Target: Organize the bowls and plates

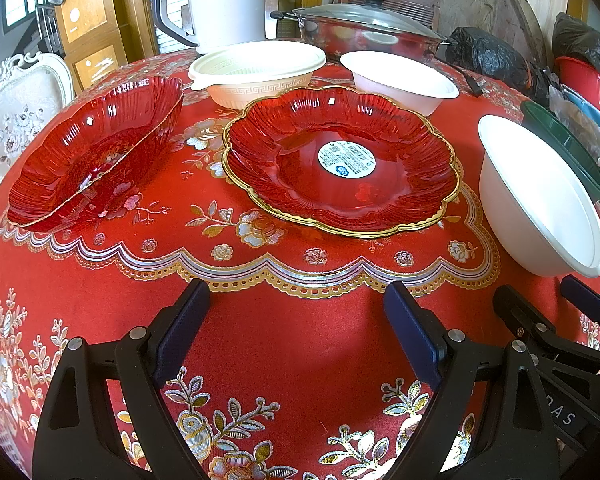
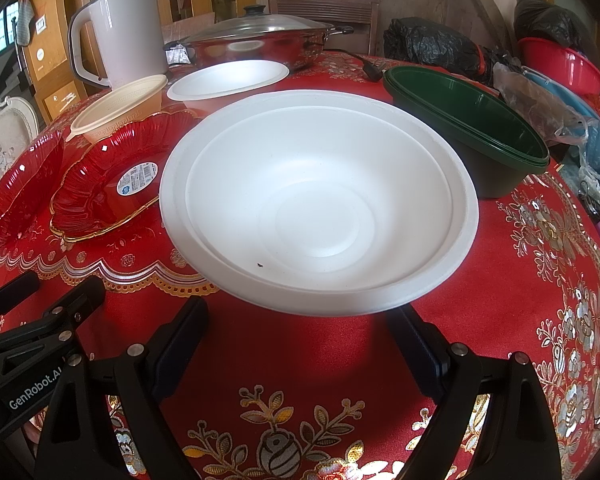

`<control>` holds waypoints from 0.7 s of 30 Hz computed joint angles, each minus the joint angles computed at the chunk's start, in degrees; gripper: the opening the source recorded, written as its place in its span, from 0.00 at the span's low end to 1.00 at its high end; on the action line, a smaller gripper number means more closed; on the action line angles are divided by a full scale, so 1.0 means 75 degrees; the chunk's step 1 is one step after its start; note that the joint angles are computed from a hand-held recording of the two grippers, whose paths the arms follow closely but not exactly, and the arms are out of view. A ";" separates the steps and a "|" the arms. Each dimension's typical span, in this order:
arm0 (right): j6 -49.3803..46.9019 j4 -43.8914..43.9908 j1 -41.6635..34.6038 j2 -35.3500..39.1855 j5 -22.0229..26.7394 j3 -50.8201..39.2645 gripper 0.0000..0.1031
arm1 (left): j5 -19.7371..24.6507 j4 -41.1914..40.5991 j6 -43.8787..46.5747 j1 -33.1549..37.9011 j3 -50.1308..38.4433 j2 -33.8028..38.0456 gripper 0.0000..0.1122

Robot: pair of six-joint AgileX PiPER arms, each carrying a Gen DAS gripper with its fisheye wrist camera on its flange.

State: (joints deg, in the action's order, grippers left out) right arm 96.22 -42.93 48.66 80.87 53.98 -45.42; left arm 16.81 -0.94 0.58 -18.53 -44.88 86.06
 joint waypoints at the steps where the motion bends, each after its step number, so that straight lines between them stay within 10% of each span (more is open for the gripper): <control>1: 0.0000 0.0000 0.0000 0.0000 0.0000 0.0000 0.88 | 0.0000 0.0000 0.0000 0.0000 0.0000 0.0000 0.80; 21: 0.0013 -0.0005 0.0002 0.0018 -0.0002 0.0002 0.88 | 0.0048 -0.0408 0.0559 0.0098 0.0016 -0.0039 0.80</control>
State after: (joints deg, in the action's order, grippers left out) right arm 96.32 -42.97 48.67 81.01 53.97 -45.40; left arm 17.17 -4.01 4.78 -17.80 -44.76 85.77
